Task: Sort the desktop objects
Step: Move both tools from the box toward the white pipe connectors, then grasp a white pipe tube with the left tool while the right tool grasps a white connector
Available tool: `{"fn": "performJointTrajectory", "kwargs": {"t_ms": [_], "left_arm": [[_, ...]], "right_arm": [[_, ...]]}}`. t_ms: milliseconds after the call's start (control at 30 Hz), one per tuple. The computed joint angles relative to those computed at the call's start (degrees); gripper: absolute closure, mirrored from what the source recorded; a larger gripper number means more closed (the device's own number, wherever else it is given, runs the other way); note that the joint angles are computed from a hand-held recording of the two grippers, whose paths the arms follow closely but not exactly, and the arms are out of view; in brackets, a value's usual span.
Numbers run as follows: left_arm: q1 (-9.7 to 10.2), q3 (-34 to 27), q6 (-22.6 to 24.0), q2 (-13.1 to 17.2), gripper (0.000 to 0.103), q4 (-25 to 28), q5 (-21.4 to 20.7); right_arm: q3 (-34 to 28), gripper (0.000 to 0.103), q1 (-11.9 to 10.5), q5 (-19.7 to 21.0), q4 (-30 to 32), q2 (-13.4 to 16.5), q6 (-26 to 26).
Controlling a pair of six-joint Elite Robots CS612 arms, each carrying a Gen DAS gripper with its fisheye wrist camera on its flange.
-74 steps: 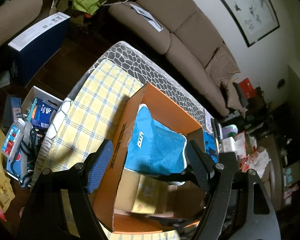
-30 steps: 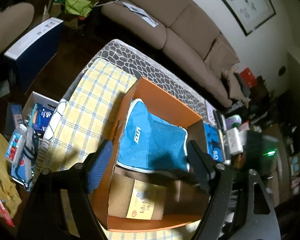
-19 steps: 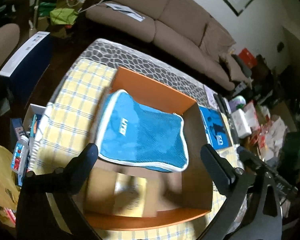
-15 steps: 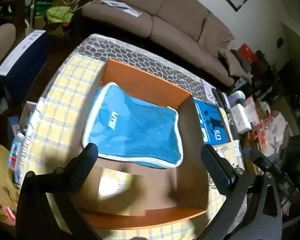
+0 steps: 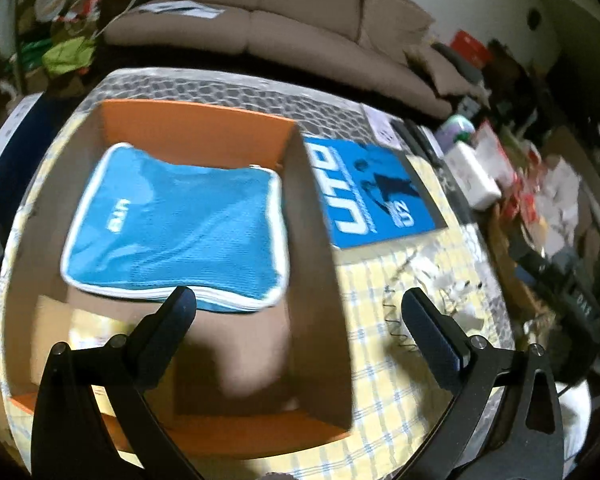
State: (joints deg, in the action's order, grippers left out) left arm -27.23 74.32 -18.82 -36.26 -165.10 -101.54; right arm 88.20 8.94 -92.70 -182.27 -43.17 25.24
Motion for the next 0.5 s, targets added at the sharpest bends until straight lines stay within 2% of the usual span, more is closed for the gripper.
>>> {"fn": "performJointTrajectory", "kwargs": {"t_ms": [267,300,400,467,500], "left_arm": [[-3.22,0.54,3.86,-0.19,0.0,-1.22,3.97],[-3.45,0.43,4.01,-0.11,0.0,-1.11,4.05],[-4.13,0.12,4.77,0.28,0.0,-1.95,3.48],[-4.65,0.09,6.18,0.5,0.0,-2.48,2.3],[-4.83,0.09,6.92,0.59,0.0,-2.62,1.39]], "right_arm": [[3.43,0.0,-0.81,-10.25,-0.09,-1.38,-3.6],[3.51,0.001,-0.64,-12.68,-0.55,-1.28,-4.31],[3.55,0.0,0.63,-25.62,-3.86,-0.79,-10.48],[4.26,0.0,0.57,-28.69,-7.23,-0.73,-11.95],[5.02,0.0,0.16,-28.4,-8.92,-0.91,-11.43]]}}
